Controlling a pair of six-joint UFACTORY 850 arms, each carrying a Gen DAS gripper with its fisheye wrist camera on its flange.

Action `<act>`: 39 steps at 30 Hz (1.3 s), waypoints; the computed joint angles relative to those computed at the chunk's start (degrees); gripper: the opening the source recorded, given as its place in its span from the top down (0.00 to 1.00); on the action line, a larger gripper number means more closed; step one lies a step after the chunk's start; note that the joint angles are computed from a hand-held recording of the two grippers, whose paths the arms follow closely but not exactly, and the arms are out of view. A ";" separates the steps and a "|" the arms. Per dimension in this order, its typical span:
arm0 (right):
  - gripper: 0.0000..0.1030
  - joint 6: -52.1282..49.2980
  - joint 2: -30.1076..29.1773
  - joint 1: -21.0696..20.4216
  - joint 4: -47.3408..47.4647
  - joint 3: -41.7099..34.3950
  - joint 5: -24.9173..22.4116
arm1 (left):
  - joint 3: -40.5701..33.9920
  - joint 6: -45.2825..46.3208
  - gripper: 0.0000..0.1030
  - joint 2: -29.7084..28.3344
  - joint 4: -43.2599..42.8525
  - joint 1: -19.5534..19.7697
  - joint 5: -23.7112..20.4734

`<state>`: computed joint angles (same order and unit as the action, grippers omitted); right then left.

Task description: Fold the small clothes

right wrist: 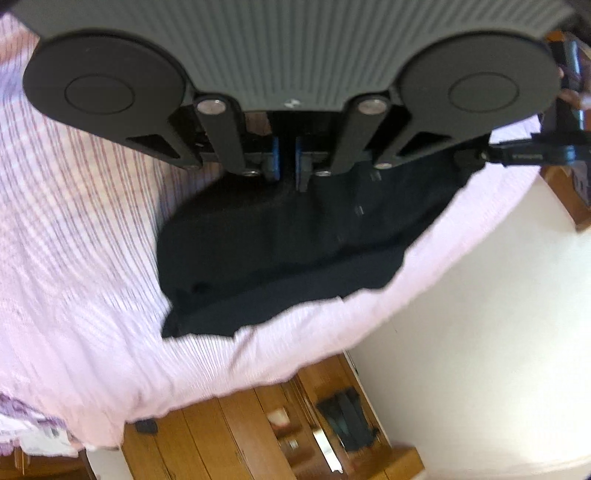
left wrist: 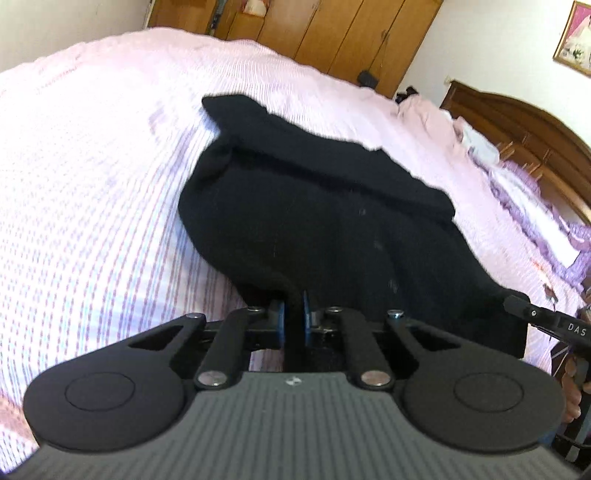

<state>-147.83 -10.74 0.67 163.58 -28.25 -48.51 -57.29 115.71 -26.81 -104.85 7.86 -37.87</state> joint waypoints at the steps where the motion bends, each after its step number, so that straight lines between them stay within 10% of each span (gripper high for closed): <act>1: 0.89 0.15 -0.06 -0.16 -0.02 -0.26 -0.75 | -0.40 -0.16 0.90 -0.09 -0.32 0.00 -0.17; 11: 0.90 0.20 -2.16 -1.80 2.33 -5.25 -3.43 | -6.70 -2.27 0.90 -1.78 -3.19 -1.67 -0.64; 20: 0.90 -1.24 -8.81 -2.79 6.39 -13.45 0.69 | -18.14 -2.71 0.90 -8.26 -4.52 -7.01 9.61; 35: 0.87 -0.14 -17.51 -2.59 4.84 -22.84 13.47 | -31.33 -30.29 0.89 -18.37 22.54 -7.92 17.59; 38: 0.80 -2.01 -16.01 -2.65 4.72 -21.95 14.56 | -31.34 -32.73 0.67 -17.57 26.93 -7.81 17.83; 39: 0.74 -2.56 -15.54 -2.77 4.62 -21.63 14.74 | -30.60 -32.39 0.46 -16.76 27.24 -7.79 18.07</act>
